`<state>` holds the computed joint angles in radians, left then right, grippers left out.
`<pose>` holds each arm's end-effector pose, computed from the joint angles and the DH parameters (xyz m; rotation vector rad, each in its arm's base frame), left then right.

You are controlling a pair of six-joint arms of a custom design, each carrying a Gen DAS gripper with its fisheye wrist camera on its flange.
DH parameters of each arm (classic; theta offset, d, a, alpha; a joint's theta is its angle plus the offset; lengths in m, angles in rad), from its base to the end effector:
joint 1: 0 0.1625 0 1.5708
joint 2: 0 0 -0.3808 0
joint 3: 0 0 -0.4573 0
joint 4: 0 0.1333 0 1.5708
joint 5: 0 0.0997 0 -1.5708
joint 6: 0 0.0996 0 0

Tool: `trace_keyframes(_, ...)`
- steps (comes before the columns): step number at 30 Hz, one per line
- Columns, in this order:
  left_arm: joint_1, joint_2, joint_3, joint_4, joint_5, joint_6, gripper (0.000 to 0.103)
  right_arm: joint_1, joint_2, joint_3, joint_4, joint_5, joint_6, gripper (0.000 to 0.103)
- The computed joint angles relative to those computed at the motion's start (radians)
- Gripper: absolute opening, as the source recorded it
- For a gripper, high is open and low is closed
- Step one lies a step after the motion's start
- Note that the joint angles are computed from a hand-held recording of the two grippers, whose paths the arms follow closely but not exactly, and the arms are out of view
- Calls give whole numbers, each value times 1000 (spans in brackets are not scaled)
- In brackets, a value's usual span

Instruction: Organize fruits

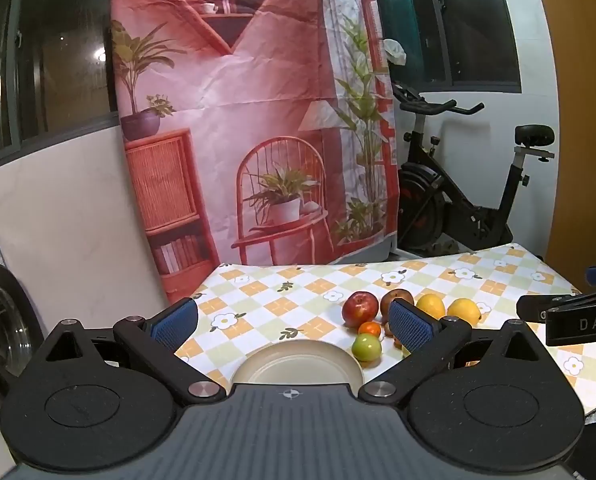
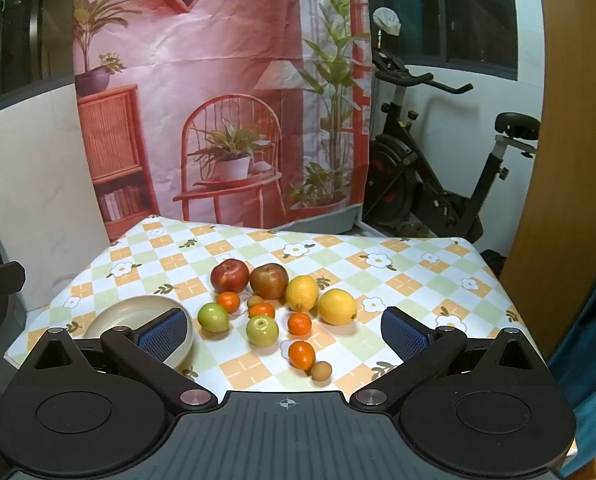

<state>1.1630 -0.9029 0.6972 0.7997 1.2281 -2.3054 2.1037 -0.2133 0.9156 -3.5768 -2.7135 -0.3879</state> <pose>-0.1267 -0.7137 0.4198 1.2062 2.0573 -1.1456 0.4368 -0.6566 0.0330 0.0081 -1.8915 1.3716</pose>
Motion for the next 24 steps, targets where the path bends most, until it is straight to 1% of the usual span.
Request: trace_keyframes(24,4,-5,6,-5,14,0,102,3,0,1,-8,-1,-6,103)
